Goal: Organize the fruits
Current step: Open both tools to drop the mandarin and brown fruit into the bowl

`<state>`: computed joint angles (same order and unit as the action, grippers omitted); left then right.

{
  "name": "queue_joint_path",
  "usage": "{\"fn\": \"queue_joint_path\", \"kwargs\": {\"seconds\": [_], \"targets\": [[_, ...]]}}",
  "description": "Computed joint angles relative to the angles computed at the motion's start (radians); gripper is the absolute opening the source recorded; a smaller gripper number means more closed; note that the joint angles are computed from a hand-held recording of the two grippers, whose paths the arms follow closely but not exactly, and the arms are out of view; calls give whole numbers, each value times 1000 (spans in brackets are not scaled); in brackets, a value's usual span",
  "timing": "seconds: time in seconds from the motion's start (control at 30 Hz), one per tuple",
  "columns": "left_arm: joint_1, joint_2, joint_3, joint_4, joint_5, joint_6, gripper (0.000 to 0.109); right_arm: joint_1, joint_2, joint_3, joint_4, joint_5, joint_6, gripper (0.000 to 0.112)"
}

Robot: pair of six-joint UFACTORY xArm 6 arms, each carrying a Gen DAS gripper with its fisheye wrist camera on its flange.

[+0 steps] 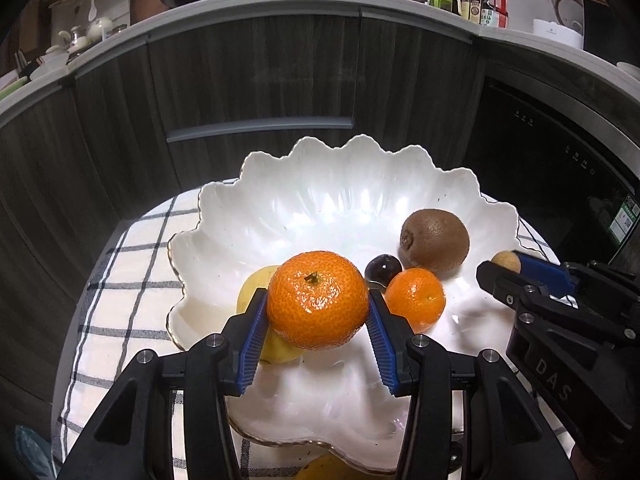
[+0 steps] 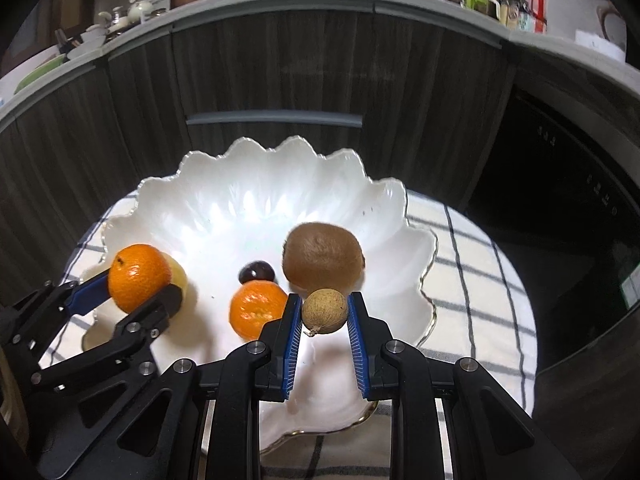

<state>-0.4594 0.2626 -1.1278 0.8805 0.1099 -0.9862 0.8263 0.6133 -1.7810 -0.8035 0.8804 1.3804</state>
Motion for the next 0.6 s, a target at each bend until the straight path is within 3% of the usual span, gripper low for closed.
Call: {"fn": "queue_joint_path", "kwargs": {"seconds": [0.23, 0.37, 0.5, 0.6], "targets": [[-7, -9, 1, -12, 21, 11, 49, -4, -12, 25, 12, -2, 37, 29], [-8, -26, -12, 146, 54, -128, 63, 5, -36, 46, -25, 22, 84, 61], [-9, -47, -9, 203, 87, -184, 63, 13, -47, 43, -30, 57, 100, 64], [-10, -79, -1, 234, 128, -233, 73, 25, -60, 36, -38, 104, 130, 76]]}}
